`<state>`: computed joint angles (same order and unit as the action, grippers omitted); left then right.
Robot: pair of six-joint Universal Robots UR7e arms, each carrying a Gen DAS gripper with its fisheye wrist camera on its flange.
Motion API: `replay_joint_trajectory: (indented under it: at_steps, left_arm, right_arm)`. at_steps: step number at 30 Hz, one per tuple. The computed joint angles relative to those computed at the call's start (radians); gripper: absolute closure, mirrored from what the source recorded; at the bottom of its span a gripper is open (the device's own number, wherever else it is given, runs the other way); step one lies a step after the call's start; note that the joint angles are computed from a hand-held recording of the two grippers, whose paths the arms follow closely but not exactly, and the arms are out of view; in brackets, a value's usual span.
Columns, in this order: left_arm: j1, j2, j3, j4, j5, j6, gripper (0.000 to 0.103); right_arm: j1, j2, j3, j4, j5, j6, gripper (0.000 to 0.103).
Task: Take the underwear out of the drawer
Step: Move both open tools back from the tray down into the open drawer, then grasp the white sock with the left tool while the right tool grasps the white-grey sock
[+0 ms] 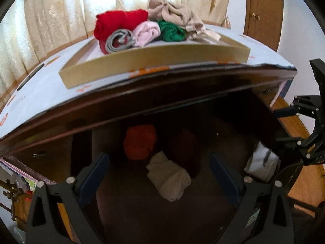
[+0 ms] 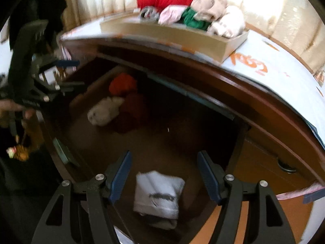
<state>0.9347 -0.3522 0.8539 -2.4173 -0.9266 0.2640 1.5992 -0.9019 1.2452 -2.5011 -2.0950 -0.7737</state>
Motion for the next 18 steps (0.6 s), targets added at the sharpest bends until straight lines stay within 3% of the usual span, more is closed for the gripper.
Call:
replay_joint_trajectory:
  at_steps: [9,13,18]
  left_arm:
    - [0.004,0.007,-0.014,0.062,0.006,-0.011,0.003]
    - [0.004,0.025,-0.044,0.107,0.026,-0.016,0.003]
    - [0.005,0.031,-0.050,0.119,0.026,-0.019,0.003]
  right_arm:
    - [0.003,0.042,-0.059,0.121,-0.096,-0.052,0.035]
    - [0.011,0.078,-0.110,0.205,-0.148,-0.060,0.044]
    - [0.016,0.125,-0.183,0.306,-0.211,-0.054,0.046]
